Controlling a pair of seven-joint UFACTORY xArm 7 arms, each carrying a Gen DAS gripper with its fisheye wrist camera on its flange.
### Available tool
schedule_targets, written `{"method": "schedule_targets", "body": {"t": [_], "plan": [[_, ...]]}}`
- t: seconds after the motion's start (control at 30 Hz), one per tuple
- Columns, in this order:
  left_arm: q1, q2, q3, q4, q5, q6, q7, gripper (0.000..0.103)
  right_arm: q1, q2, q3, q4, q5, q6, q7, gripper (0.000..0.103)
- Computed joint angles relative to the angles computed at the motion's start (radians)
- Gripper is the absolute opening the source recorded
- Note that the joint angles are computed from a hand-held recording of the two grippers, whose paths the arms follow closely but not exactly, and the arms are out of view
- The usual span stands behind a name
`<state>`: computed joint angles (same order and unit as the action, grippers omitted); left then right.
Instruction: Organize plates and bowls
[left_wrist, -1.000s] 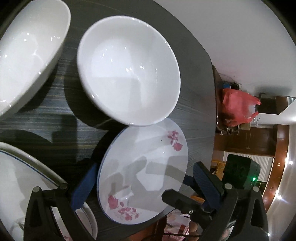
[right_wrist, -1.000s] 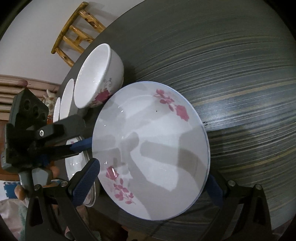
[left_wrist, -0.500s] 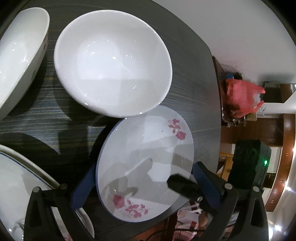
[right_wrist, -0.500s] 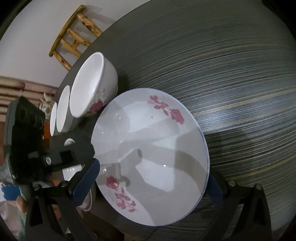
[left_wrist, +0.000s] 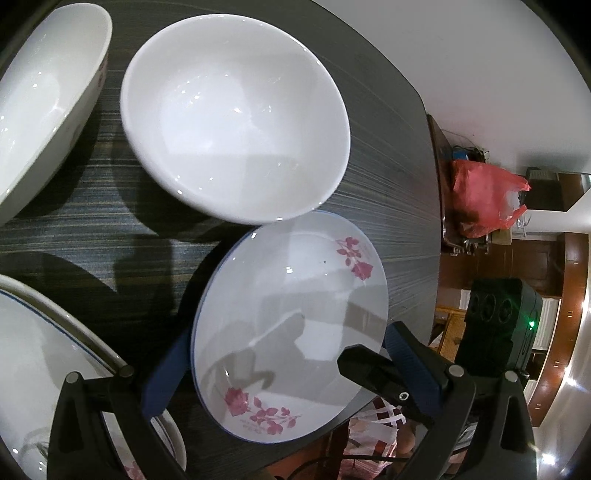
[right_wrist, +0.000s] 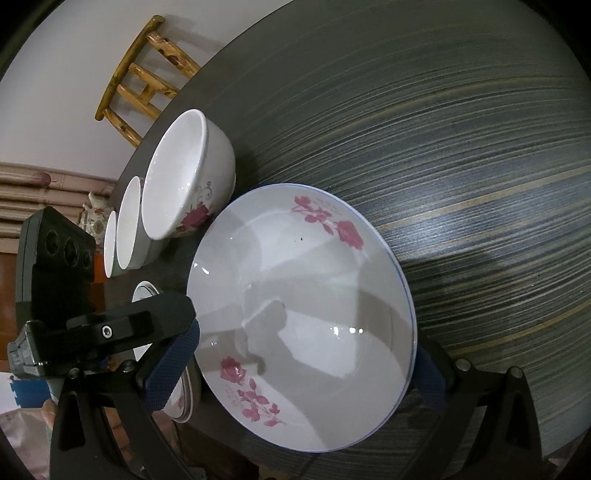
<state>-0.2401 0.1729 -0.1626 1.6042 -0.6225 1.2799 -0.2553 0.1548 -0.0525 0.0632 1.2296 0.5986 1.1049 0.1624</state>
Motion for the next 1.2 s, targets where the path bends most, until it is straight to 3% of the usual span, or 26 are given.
{"method": "schedule_targets", "body": {"t": [0.73,1.2], "plan": [[0.012,-0.043,0.012,0.001,-0.006,0.01,0.027,0.103,0.025,-0.047,0.007,0.005,-0.021,0.003,0.044,0.103],[0.058,-0.184,0.069,-0.095,-0.055,0.03,0.061,0.103,0.08,-0.039,0.042,0.103,-0.074,0.03,0.106,0.103]]}}
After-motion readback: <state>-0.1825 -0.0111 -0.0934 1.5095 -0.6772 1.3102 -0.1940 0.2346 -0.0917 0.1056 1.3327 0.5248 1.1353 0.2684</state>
